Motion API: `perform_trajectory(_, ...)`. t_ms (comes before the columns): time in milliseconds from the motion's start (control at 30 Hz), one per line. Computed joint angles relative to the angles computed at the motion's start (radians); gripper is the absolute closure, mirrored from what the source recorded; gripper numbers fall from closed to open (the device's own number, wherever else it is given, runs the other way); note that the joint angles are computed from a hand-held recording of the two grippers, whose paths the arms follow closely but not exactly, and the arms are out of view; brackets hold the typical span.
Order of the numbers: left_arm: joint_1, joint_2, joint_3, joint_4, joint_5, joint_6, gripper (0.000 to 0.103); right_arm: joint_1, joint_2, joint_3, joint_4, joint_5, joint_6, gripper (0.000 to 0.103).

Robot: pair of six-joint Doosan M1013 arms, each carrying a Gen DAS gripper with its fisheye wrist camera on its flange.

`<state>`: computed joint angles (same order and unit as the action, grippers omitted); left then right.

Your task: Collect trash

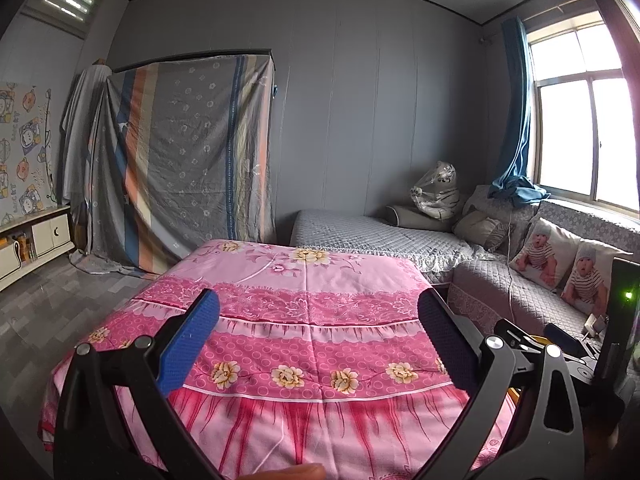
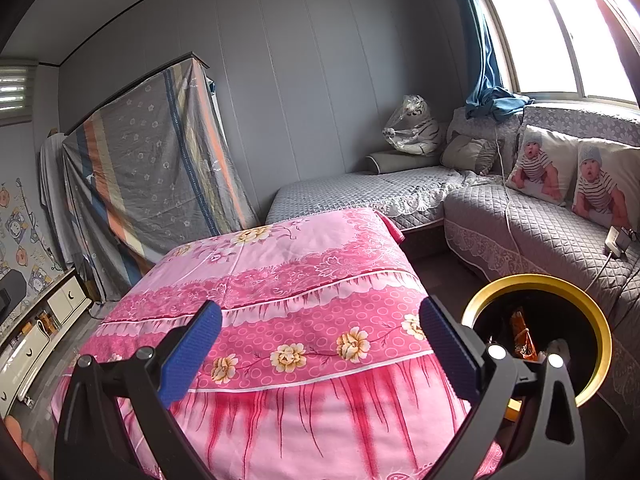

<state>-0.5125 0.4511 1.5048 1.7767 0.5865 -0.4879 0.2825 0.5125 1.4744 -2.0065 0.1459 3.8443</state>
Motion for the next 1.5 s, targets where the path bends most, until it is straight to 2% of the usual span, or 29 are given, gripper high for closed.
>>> perform_trajectory(133, 0.005, 0.001, -0.005, -0.029, -0.019, 0.021, 0.008, -0.001, 0.0, -0.001, -0.012, 0.001, 0.011, 0.008)
perform_trajectory(467, 0.005, 0.004, -0.011, -0.061, -0.013, 0.056, 0.008, -0.001, 0.001, -0.003, 0.002, 0.001, -0.004, 0.008)
perform_trajectory(1500, 0.001, 0.008, -0.015, -0.076, -0.007, 0.07, 0.008, -0.003, 0.001, -0.006, 0.033, -0.004, -0.034, 0.008)
